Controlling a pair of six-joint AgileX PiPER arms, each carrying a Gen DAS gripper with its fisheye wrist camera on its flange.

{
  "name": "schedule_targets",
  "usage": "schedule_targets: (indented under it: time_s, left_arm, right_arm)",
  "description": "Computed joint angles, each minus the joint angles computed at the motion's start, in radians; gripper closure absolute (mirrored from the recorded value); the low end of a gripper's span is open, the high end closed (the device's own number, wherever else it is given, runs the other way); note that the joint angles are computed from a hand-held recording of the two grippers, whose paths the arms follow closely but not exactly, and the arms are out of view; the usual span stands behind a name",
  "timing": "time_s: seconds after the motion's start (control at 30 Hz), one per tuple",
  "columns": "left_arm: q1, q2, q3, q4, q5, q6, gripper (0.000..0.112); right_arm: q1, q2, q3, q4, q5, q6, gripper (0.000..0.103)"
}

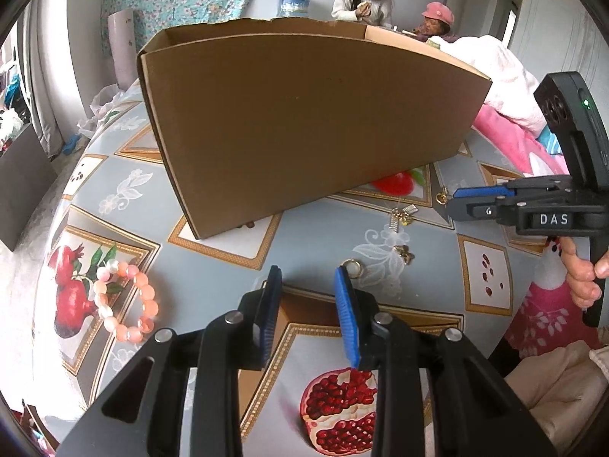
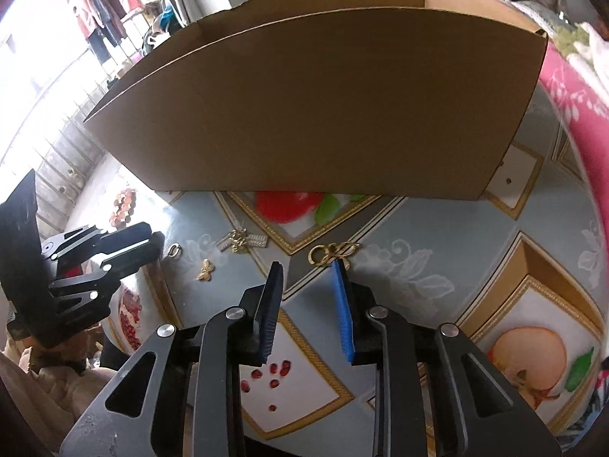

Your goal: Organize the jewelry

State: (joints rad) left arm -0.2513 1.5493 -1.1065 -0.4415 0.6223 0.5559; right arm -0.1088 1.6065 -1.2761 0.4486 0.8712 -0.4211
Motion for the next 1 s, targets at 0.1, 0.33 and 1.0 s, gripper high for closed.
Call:
schedule_targets:
  time_s: [0.1, 0.33, 1.0]
  left_arm:
    - [-0.012, 0.002, -0.001, 0.021, -0.007, -0.028, 0.083]
    - [-0.046, 0.016, -0.021, 0.101, -0.017, -0.12, 0.082]
    - [-0.047, 0.015, -0.007, 0.089, -0.037, -0.112, 0.08]
  right_arm:
    - [-0.008, 0.003, -0.005, -0.022, -0.012, 0.001, 0.079]
    - [-0.052, 0.012, -0.02, -0.061, -0.026, 0.042, 0.079]
    - [0.081, 0.004, -0.012, -0.412, -0.116, 0.297, 0.079]
